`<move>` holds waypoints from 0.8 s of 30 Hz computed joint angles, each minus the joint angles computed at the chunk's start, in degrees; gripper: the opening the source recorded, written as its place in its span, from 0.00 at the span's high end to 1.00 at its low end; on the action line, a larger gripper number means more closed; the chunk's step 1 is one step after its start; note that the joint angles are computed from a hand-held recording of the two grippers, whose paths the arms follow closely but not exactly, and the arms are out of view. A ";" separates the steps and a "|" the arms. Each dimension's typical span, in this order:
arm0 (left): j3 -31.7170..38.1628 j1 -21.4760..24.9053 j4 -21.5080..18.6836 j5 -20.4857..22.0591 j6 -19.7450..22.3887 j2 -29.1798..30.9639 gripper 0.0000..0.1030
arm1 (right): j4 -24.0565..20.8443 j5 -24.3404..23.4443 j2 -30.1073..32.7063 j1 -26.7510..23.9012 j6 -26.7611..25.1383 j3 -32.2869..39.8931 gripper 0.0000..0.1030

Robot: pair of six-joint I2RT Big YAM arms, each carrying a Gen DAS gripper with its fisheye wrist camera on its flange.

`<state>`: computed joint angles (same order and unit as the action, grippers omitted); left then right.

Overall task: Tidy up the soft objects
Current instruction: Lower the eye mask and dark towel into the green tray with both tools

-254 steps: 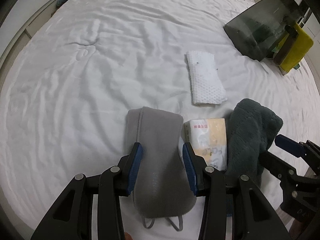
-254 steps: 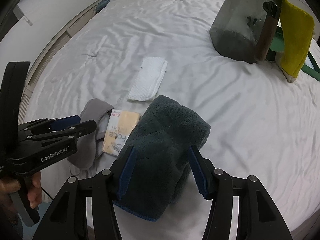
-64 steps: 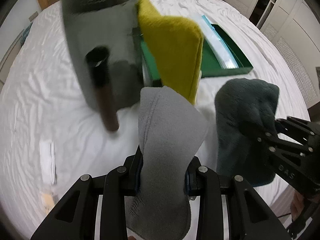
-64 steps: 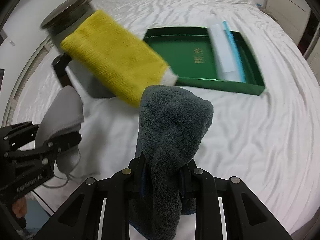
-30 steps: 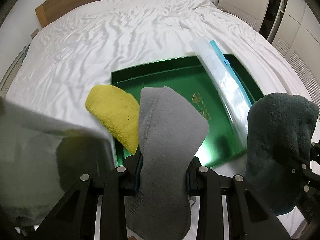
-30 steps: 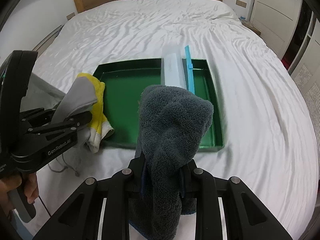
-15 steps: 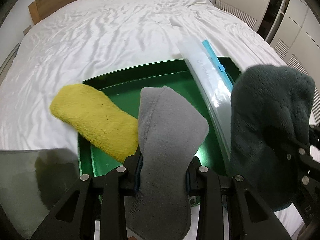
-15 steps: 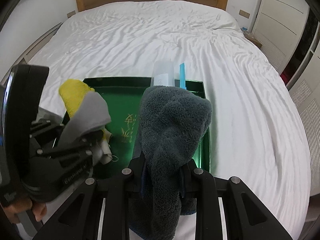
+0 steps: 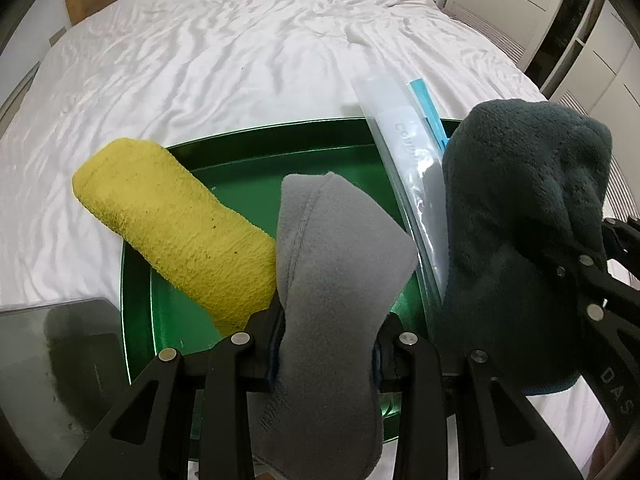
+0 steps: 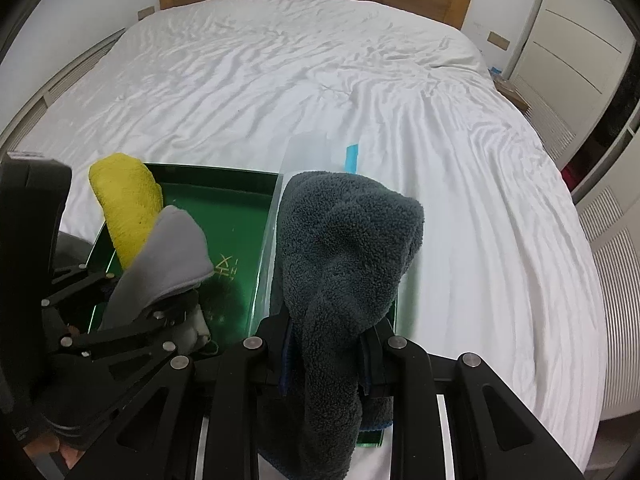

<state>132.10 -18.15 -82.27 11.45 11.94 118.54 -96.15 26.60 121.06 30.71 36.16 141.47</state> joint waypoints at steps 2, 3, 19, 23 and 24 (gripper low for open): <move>0.74 0.03 -0.47 0.14 -0.43 0.52 0.71 | -0.51 -0.78 1.30 -0.60 -1.31 1.54 0.77; 0.93 0.02 -0.48 0.17 -0.62 0.66 0.71 | -0.63 -1.05 1.67 -0.85 -1.76 1.91 0.77; 1.67 -0.55 0.18 -1.18 1.09 1.84 0.70 | -0.57 -5.75 5.38 -3.15 -6.60 3.32 0.74; 1.86 -0.31 0.10 -0.63 1.09 1.99 0.70 | -0.70 -6.00 6.65 -3.51 -7.45 4.76 0.72; 1.42 -0.29 0.36 -0.72 1.31 1.74 0.70 | -0.64 -5.97 6.82 -3.59 -7.44 4.83 0.71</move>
<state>133.51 -18.45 -81.92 10.73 13.25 120.28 -96.79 20.62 127.88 27.11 28.72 146.31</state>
